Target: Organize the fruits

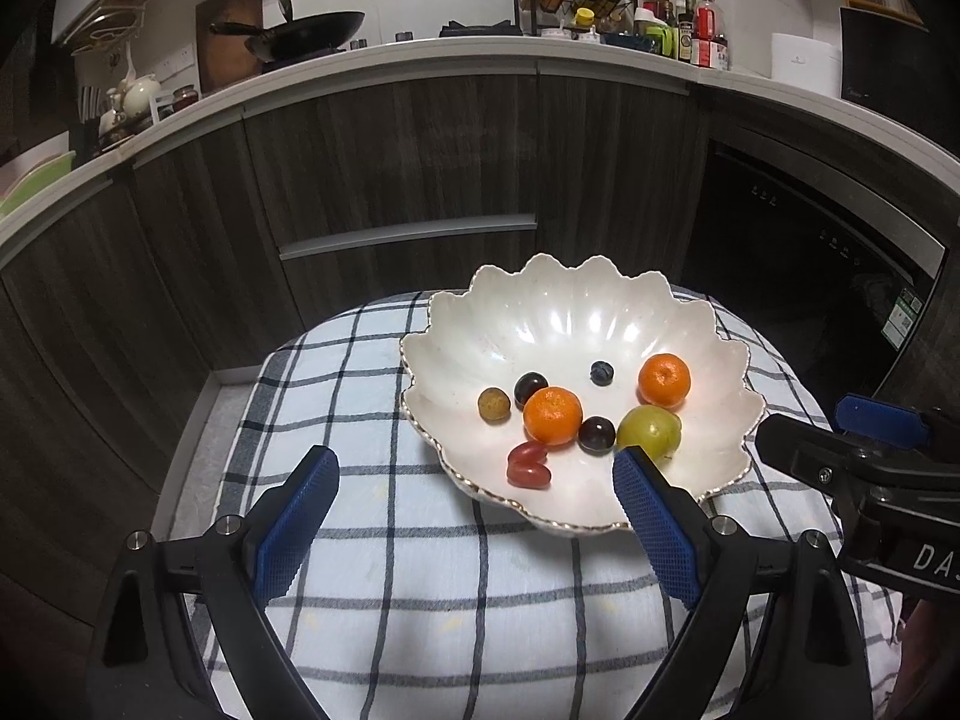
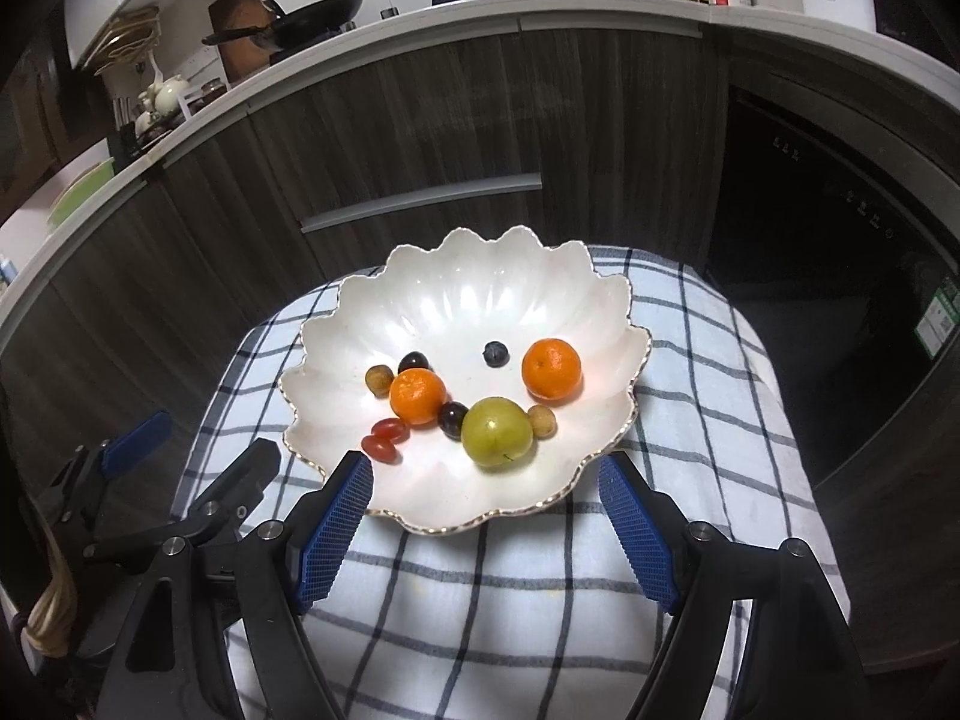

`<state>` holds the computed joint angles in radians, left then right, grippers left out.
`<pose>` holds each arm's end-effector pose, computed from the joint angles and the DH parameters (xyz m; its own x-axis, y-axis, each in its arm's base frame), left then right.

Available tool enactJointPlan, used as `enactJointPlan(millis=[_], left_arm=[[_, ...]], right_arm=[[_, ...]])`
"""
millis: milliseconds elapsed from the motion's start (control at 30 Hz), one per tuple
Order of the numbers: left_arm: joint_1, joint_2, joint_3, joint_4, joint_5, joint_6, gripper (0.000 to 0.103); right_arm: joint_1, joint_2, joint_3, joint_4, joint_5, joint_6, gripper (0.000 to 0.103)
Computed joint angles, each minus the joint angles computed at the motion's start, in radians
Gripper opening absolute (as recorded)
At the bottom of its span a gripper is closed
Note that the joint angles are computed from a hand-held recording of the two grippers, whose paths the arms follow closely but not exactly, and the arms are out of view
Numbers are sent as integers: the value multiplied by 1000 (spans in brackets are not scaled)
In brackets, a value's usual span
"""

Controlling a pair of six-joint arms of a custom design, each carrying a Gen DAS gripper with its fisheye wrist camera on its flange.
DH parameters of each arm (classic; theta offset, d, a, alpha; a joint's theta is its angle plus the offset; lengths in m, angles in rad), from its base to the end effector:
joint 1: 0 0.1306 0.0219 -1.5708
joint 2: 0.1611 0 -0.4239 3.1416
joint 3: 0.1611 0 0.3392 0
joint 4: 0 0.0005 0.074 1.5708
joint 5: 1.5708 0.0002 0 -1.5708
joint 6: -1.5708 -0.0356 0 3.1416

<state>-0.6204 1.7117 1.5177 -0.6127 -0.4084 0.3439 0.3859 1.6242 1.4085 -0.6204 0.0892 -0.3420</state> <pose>0.4591 -0.3113 0.3928 -0.6576 0.0895 -0.7480 0.0938 0.9949 0.0367 0.4801 0.1911 0.3908 -0.7548 0.0539 -0.6537 -0.0705 0.9842 0.1625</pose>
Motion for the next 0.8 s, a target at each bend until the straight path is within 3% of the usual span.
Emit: enactJointPlan(millis=[800], left_arm=[[-65,-127,-141,-17,-57,102,94]], right_arm=[[81,-162,-180,92,181,42,79]])
